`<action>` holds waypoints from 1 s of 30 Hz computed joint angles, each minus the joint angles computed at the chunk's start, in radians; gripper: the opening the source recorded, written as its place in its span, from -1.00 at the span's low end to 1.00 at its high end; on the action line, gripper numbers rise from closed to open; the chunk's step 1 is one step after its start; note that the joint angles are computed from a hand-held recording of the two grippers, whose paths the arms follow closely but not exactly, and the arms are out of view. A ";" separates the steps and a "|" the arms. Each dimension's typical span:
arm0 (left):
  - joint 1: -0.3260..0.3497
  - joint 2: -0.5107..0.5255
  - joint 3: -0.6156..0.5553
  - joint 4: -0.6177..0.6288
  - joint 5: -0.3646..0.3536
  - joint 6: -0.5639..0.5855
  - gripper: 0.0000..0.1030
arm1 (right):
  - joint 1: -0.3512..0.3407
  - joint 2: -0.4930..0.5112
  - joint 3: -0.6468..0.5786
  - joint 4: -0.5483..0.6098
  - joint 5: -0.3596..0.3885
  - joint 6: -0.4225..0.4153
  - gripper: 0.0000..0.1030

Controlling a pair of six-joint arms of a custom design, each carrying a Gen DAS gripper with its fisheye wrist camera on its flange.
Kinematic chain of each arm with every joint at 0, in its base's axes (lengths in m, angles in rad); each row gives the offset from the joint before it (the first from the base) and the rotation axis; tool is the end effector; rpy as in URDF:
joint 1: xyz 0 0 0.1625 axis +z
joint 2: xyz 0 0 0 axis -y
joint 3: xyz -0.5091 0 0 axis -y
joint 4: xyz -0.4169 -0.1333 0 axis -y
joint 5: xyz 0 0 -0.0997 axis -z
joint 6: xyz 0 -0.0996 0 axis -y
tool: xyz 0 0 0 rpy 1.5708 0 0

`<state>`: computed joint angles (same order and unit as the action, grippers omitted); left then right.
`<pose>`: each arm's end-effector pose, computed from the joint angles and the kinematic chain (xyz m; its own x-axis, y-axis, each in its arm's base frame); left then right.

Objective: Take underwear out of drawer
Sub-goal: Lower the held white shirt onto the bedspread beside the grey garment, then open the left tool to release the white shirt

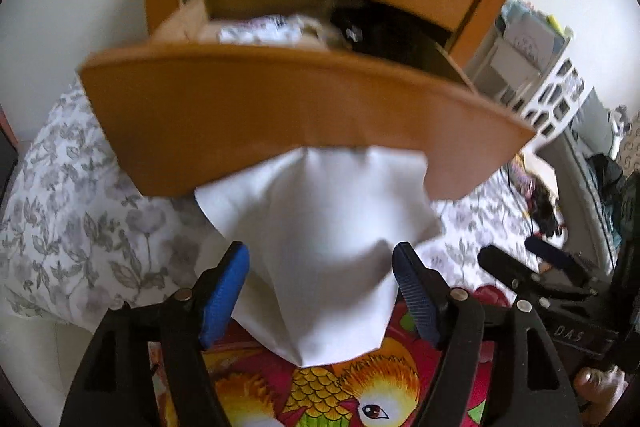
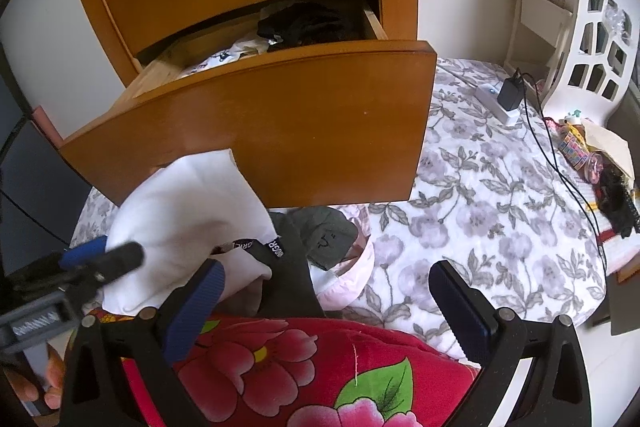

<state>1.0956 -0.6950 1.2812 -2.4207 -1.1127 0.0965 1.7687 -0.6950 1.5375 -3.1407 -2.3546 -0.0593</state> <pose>-0.2348 -0.8439 0.1976 -0.8037 0.3891 -0.4501 0.5216 0.8248 -0.2183 0.2171 -0.7621 0.1910 -0.7766 0.2771 0.5658 -0.1932 0.7501 -0.6325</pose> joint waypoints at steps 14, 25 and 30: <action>0.010 -0.011 0.062 -0.289 0.126 0.025 0.93 | 0.016 0.011 -0.020 -0.039 0.003 -0.037 1.00; 0.003 -0.008 0.083 -0.398 0.150 0.080 0.93 | 0.026 0.019 -0.039 -0.065 0.019 -0.084 1.00; -0.005 0.008 0.067 -0.373 0.201 0.090 0.93 | 0.037 0.025 -0.065 -0.073 0.027 -0.134 1.00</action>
